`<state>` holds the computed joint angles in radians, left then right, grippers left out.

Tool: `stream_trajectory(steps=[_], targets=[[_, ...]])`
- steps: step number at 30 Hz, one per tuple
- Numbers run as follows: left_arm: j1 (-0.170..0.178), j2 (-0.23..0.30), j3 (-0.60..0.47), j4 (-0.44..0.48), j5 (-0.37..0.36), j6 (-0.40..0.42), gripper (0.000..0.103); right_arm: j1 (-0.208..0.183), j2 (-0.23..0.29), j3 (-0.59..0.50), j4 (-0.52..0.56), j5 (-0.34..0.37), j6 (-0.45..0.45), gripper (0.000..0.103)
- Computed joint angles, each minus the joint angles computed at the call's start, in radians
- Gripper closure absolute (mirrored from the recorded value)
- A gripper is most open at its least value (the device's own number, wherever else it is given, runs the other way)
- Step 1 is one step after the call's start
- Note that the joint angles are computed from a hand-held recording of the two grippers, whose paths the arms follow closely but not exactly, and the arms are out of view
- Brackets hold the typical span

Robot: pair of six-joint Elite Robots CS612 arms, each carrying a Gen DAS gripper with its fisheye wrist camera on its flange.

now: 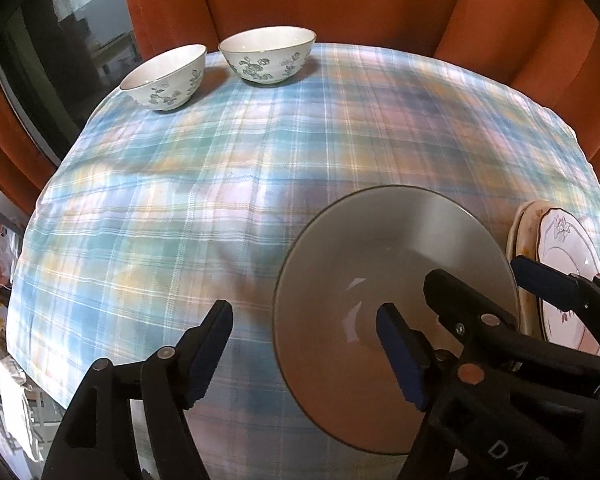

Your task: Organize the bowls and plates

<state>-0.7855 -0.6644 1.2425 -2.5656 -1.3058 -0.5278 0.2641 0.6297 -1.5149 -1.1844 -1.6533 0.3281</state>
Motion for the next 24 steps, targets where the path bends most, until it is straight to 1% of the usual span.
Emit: stream_trajectory(steps=[4, 7, 14, 15, 16, 18, 19, 21, 22, 24], targets=[[0.006, -0.005, 0.005, -0.011, -0.001, -0.007, 0.023, 0.002, -0.006, 0.007, -0.008, 0.0, -0.011, 0.028], [0.012, -0.008, 0.009, -0.026, -0.008, -0.006, 0.023, 0.006, -0.016, 0.018, -0.01, -0.013, -0.013, 0.028], [0.041, -0.012, 0.006, -0.049, -0.035, 0.021, 0.023, 0.027, -0.054, 0.077, -0.028, -0.048, 0.004, 0.028], [0.047, -0.012, 0.004, -0.048, -0.042, 0.028, 0.022, 0.03, -0.058, 0.085, -0.032, -0.051, 0.008, 0.028], [0.055, -0.011, 0.001, -0.045, -0.065, 0.037, 0.022, 0.033, -0.067, 0.101, -0.036, -0.055, 0.018, 0.028], [0.068, -0.009, -0.003, -0.053, -0.109, 0.059, 0.018, 0.04, -0.081, 0.125, -0.044, -0.063, 0.032, 0.028], [0.074, -0.007, -0.008, -0.053, -0.128, 0.083, 0.018, 0.042, -0.088, 0.139, -0.049, -0.051, 0.037, 0.026], [0.082, -0.008, -0.011, -0.061, -0.16, 0.104, 0.017, 0.049, -0.103, 0.166, -0.053, -0.052, 0.042, 0.024], [0.087, -0.007, -0.017, -0.06, -0.166, 0.115, 0.017, 0.054, -0.111, 0.181, -0.058, -0.061, 0.059, 0.022], [0.094, -0.004, -0.03, -0.06, -0.176, 0.143, 0.017, 0.055, -0.124, 0.202, -0.069, -0.056, 0.086, 0.02]])
